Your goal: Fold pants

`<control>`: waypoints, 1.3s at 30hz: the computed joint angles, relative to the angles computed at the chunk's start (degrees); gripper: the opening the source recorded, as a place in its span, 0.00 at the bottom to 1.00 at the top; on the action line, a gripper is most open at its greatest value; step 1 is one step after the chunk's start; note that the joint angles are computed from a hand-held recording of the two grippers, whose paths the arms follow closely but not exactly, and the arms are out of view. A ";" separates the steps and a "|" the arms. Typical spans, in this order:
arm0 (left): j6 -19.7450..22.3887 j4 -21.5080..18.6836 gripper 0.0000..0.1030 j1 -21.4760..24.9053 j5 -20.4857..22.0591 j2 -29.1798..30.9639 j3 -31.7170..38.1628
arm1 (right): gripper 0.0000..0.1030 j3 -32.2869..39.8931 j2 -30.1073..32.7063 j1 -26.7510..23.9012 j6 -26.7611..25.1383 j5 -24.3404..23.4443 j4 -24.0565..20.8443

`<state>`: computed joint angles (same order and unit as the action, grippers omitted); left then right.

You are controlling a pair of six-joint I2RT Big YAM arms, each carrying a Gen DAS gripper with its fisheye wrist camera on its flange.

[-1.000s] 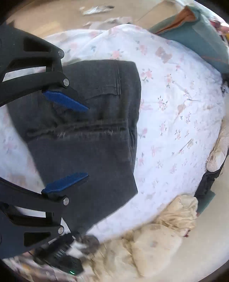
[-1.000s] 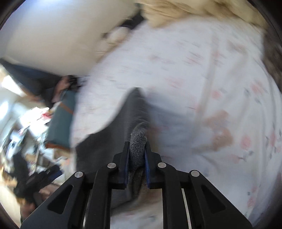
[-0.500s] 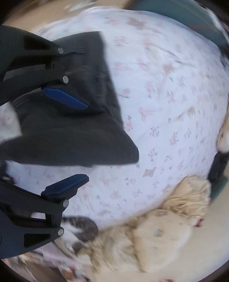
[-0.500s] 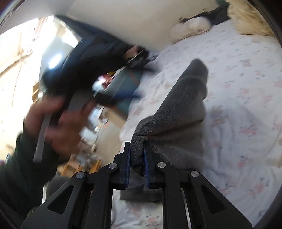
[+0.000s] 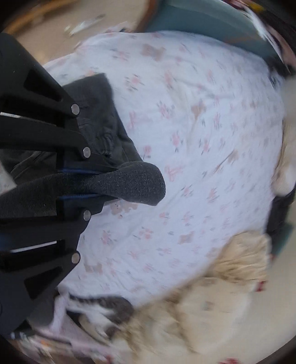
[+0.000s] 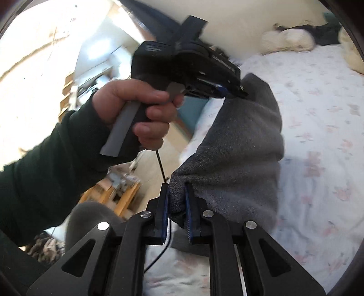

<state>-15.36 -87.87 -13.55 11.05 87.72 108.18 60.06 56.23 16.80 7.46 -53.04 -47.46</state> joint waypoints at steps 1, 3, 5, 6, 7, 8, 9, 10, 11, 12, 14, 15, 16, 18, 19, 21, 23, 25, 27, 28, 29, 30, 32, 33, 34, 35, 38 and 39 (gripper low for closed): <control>1.51 0.42 0.10 1.49 -0.17 -2.03 -1.86 | 0.13 0.42 0.21 2.20 0.67 0.98 0.44; 3.06 1.10 0.10 4.06 -1.38 -4.78 -5.62 | 0.13 1.36 1.49 7.46 2.68 4.09 1.10; 3.98 2.20 0.10 8.40 -0.99 -7.59 -11.27 | 0.13 1.79 3.87 11.93 4.97 6.20 2.30; 4.62 3.22 0.10 10.80 -0.48 -8.96 -14.33 | 0.13 1.76 5.23 14.27 5.75 7.59 3.07; 5.24 4.27 0.10 12.60 0.13 -9.99 -16.84 | 0.13 1.75 6.60 15.78 6.68 8.43 4.15; 5.81 5.30 0.10 14.27 0.66 -10.93 -19.52 | 0.13 1.36 7.79 17.47 7.82 9.27 5.16; 6.41 6.32 0.10 16.46 1.63 -11.36 -22.37 | 0.13 1.00 9.17 19.19 8.69 10.62 5.75; 7.00 6.76 0.10 17.98 2.30 -11.52 -24.24 | 0.13 0.68 10.08 20.50 8.57 12.10 5.79; 7.25 7.35 0.10 19.33 3.00 -11.60 -26.26 | 0.14 0.65 10.66 21.43 7.93 13.70 5.61; 7.31 7.36 0.10 20.61 4.30 -11.39 -28.00 | 0.17 0.73 11.09 22.56 6.76 16.03 4.63; 8.05 6.16 0.10 21.71 5.66 -10.63 -28.61 | 0.18 1.06 11.15 23.52 3.56 17.57 0.86; 8.71 6.74 0.10 21.81 5.40 -10.87 -28.97 | 0.18 1.29 10.77 23.05 1.59 16.52 -1.43; 9.67 6.89 0.10 21.38 4.11 -10.88 -29.01 | 0.18 1.30 9.82 21.87 -0.12 15.34 -3.27; 9.71 6.40 0.10 21.29 4.01 -11.06 -29.48 | 0.18 1.58 7.95 19.12 -1.70 15.31 -5.00; 9.64 5.97 0.10 21.72 5.04 -11.03 -29.79 | 0.18 1.81 7.44 17.42 -1.92 16.54 -5.11; 10.45 6.21 0.11 21.85 5.08 -11.01 -29.95 | 0.18 3.34 7.81 13.68 -0.45 21.50 -5.07; 10.79 6.09 0.11 22.03 5.05 -10.59 -29.65 | 0.18 5.14 10.48 12.22 1.37 28.42 -5.77; 11.29 5.58 0.11 21.66 4.06 -10.55 -29.42 | 0.17 6.02 13.83 11.89 1.37 31.61 -5.87; 12.25 5.21 0.11 21.14 1.84 -10.67 -29.62 | 0.17 6.46 17.11 12.19 1.02 30.14 -7.79; 12.79 4.41 0.11 20.75 0.01 -10.56 -29.92 | 0.17 6.41 17.80 13.15 -0.60 31.00 -9.27; 13.15 3.81 0.11 20.61 -1.27 -10.45 -30.46 | 0.16 6.50 18.55 14.81 -3.69 33.47 -11.37; 13.70 3.37 0.11 20.63 -2.26 -10.28 -31.12 | 0.12 5.51 17.95 15.77 -5.28 35.11 -12.04; 14.84 3.21 0.15 21.27 -2.78 -9.76 -32.07 | 0.08 4.80 17.97 16.89 -6.70 38.73 -11.88; 14.69 3.73 0.21 21.98 -2.37 -9.73 -32.34 | 0.07 4.83 18.23 16.53 -6.75 39.13 -11.28; 13.88 4.15 0.24 22.76 -2.46 -9.82 -32.26 | 0.07 4.79 18.46 16.19 -5.99 38.68 -10.52; 12.86 4.14 0.24 23.11 -4.38 -9.91 -31.73 | 0.08 4.77 18.22 15.58 -4.85 37.33 -10.12; 10.20 5.54 0.23 24.30 -7.11 -12.28 -29.44 | 0.13 3.65 16.36 12.87 -2.42 29.96 -9.75; 9.91 7.28 0.23 24.62 -5.06 -13.70 -29.19 | 0.14 2.66 14.84 10.67 -1.34 25.71 -9.04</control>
<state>-5.45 -80.59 11.07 5.99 74.02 78.99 62.72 71.07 27.47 6.12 -27.33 -56.49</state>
